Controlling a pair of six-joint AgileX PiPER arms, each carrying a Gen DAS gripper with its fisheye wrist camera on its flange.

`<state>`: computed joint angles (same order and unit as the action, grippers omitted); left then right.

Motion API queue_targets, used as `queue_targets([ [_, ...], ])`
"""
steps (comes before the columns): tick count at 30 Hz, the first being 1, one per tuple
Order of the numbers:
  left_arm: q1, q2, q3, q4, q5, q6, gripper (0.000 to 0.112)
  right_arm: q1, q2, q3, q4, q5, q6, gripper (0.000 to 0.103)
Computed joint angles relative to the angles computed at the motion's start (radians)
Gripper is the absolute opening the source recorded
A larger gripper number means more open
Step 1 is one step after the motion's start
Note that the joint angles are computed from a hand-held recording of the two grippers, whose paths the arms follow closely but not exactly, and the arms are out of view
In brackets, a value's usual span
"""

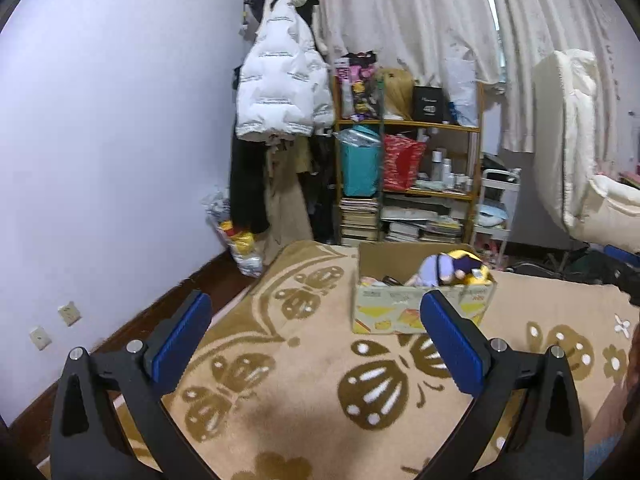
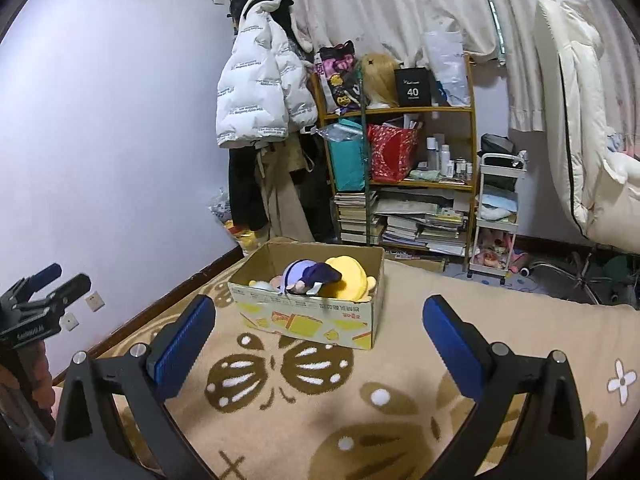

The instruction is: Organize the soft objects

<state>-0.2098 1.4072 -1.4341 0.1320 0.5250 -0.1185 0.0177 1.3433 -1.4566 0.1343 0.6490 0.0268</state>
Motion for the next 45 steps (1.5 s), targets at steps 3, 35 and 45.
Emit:
queue_targets([
  [3,0.006,-0.008,0.042,-0.026,-0.022,0.034,0.103,-0.001,-0.011,0.022,-0.017,-0.018,0.013,0.103],
  [35,-0.026,-0.008,0.107,0.053,-0.032,-0.003,0.103,0.003,-0.02,0.081,-0.092,-0.046,0.064,0.103],
  [45,-0.031,-0.012,0.107,0.066,-0.026,-0.022,0.103,0.013,-0.018,0.077,-0.11,-0.047,0.084,0.103],
])
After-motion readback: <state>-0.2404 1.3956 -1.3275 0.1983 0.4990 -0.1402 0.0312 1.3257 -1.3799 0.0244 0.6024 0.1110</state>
